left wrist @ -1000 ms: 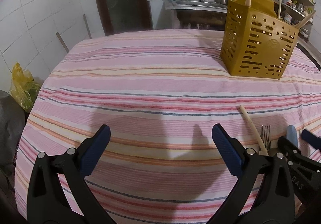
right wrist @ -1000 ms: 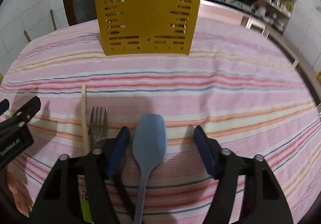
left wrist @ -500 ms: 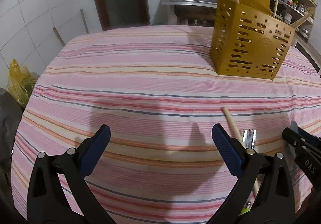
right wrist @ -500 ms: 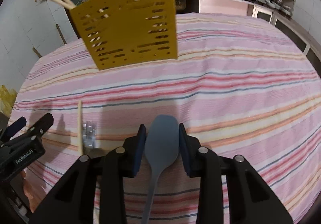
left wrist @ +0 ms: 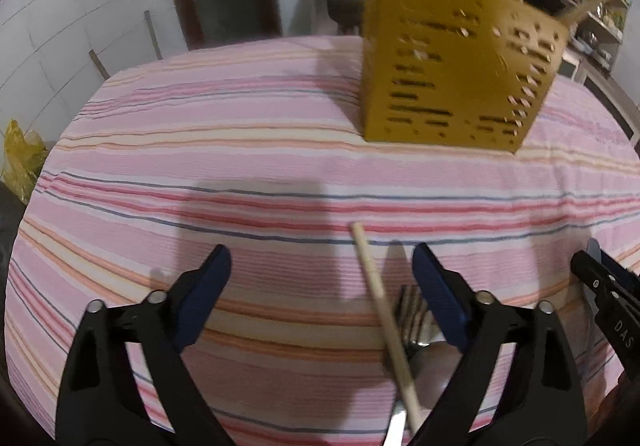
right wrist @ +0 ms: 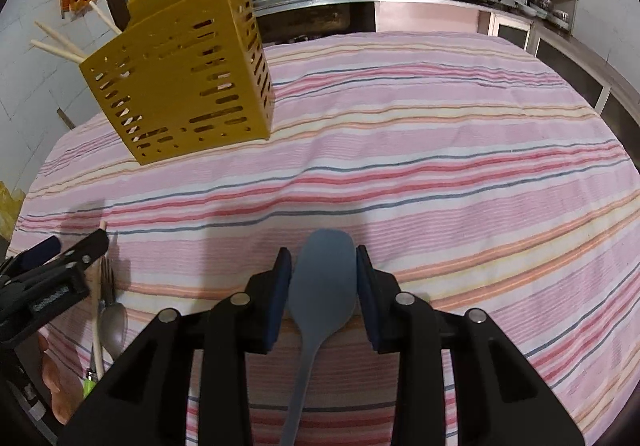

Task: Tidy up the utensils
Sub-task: 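Grasp the light blue spatula with the right tool while the left tool grasps a chopstick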

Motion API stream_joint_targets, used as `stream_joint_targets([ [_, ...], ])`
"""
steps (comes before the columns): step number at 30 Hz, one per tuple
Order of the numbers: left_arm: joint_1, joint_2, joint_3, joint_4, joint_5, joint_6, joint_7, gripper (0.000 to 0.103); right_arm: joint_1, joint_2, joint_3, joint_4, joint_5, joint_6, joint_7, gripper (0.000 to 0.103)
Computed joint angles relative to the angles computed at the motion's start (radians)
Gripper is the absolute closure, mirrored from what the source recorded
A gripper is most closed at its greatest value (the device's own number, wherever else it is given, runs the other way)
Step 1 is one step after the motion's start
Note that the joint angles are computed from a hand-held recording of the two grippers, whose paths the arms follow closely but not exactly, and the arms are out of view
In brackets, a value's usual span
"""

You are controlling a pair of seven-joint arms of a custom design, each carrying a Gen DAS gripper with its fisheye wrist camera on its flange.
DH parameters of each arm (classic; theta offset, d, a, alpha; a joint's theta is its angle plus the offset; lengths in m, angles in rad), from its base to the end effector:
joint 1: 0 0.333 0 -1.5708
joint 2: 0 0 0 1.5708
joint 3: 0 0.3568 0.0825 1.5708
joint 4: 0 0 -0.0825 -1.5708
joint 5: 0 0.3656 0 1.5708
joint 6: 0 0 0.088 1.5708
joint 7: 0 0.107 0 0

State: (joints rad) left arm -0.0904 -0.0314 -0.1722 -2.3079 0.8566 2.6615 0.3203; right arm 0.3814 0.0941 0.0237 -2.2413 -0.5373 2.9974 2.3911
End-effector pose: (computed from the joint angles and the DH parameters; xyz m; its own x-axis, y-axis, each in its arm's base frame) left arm 0.4949 -0.1560 0.4439 0.3001 -0.9526 -0.0505 -0.7767 -0.2132 -0.5927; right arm 0.5047 0.2560 0.4494 0.1335 -0.9830 -0.1262 -0.7841 -0.0269 -0.6201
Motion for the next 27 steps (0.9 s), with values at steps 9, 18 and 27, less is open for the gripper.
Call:
stream_joint_targets([
  [9, -0.007, 0.028, 0.009, 0.018, -0.143, 0.026, 0.088, 0.052, 0.007, 0.000, -0.019, -0.020, -0.034, 0.056, 0.029, 0.070],
  [18, -0.016, 0.032, 0.010, 0.029, -0.221, 0.033, 0.171, 0.087, 0.005, 0.002, -0.025, -0.034, -0.003, 0.086, 0.005, 0.070],
  [27, 0.000, 0.022, 0.019, 0.011, -0.248, 0.089, 0.211, 0.094, 0.021, 0.004, -0.044, -0.027, -0.061, 0.081, 0.052, 0.070],
])
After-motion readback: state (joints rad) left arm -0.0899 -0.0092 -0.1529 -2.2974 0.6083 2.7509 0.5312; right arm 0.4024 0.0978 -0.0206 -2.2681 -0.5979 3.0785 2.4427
